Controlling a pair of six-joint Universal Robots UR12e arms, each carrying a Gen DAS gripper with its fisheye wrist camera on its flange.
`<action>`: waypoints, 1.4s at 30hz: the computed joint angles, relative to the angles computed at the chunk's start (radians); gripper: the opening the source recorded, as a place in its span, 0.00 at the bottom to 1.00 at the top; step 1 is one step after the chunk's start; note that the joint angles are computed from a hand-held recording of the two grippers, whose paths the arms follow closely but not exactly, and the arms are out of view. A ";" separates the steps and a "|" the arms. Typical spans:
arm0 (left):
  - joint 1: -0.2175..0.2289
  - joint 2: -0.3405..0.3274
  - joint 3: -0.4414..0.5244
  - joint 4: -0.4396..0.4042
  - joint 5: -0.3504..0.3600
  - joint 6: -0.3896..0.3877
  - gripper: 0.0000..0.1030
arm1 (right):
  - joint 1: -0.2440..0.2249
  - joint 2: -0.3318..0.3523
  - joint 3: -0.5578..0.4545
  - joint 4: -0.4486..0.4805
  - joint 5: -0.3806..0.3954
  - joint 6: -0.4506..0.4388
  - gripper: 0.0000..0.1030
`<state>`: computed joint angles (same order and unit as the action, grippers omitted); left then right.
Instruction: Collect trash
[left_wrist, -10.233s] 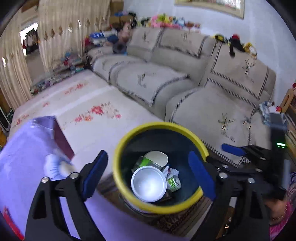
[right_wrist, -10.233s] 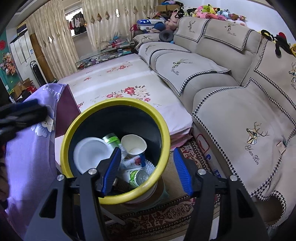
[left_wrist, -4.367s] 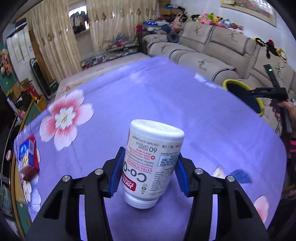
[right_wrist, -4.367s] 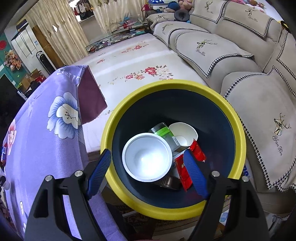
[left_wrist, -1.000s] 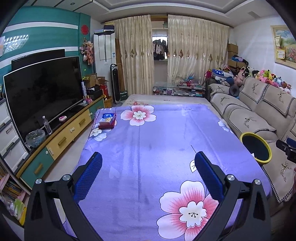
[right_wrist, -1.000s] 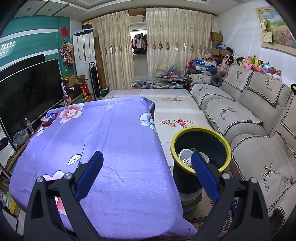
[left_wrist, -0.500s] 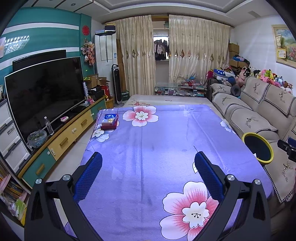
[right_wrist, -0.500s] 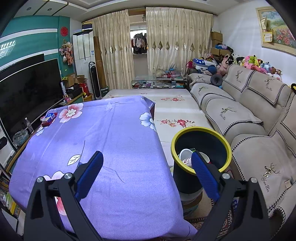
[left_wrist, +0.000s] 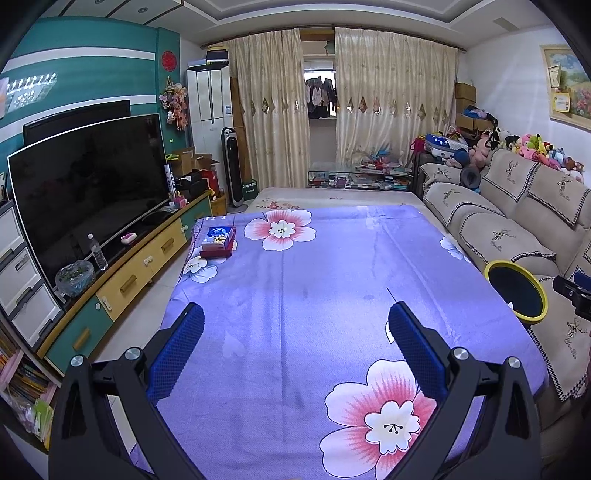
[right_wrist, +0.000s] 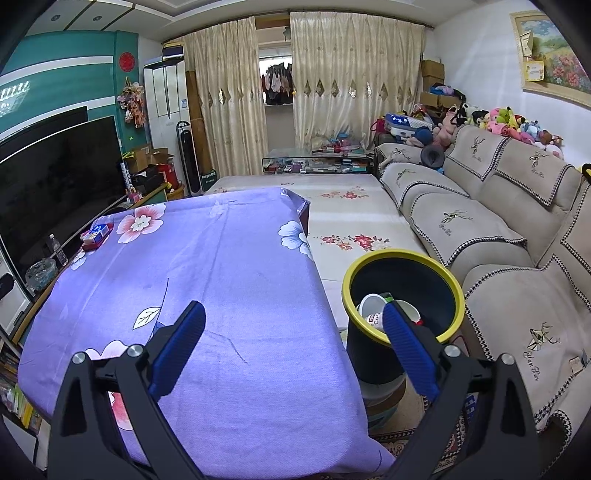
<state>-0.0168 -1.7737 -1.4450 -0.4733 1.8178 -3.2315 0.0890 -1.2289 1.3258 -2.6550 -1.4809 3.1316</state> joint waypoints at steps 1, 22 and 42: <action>-0.001 0.000 0.001 -0.001 0.003 0.001 0.96 | 0.000 0.000 -0.001 0.000 -0.001 0.000 0.89; -0.002 -0.002 0.002 0.000 0.013 0.001 0.96 | -0.001 0.000 -0.001 0.003 -0.002 0.002 0.89; -0.001 -0.002 0.001 -0.002 0.018 0.000 0.96 | 0.002 0.003 -0.002 0.008 -0.003 0.002 0.89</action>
